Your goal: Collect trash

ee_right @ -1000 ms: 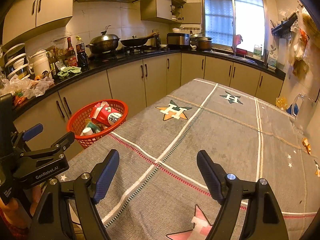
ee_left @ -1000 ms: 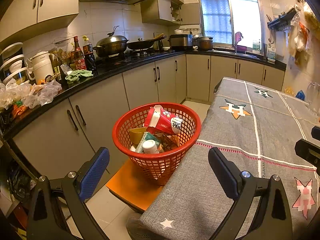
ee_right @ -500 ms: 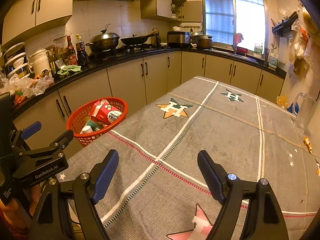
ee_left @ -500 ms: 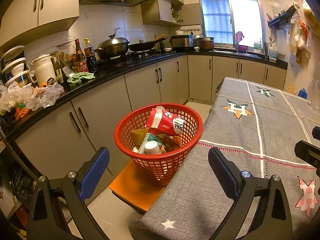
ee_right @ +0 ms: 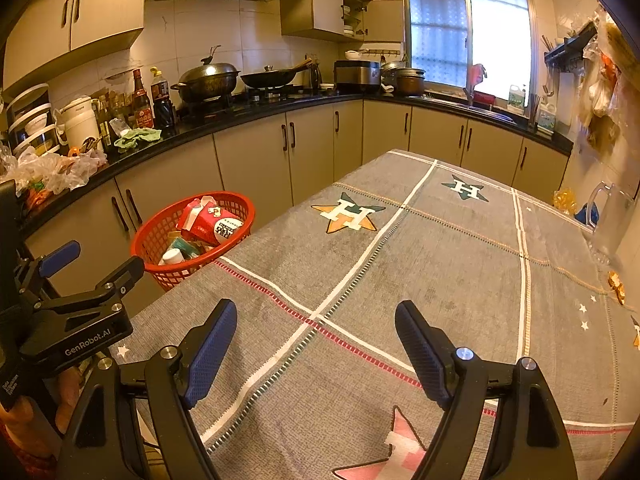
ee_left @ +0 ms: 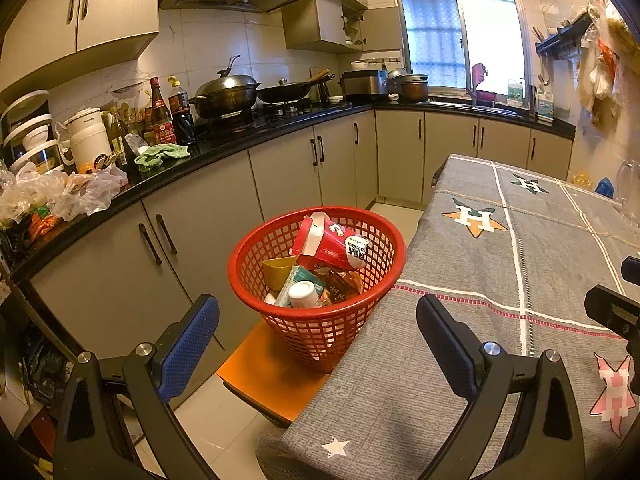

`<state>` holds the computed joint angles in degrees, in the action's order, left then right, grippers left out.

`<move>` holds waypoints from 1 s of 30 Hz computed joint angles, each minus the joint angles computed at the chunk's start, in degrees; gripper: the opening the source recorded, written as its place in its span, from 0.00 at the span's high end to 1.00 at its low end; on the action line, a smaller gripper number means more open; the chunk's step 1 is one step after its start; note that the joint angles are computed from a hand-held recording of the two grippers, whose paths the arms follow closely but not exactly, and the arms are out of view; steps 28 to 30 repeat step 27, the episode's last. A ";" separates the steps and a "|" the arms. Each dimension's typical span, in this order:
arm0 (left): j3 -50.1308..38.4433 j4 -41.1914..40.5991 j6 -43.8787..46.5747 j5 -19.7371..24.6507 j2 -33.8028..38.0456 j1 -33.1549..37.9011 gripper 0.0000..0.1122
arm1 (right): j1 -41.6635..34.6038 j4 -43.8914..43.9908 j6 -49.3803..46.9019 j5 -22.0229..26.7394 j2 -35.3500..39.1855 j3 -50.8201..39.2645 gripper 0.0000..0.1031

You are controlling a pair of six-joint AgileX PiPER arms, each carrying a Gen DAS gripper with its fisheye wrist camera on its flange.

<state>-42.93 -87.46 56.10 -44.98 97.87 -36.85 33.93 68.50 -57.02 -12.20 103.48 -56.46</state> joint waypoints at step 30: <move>-7.78 -0.14 9.30 6.78 3.04 -3.11 0.12 | -6.17 -6.32 9.51 -0.92 -2.00 5.59 0.17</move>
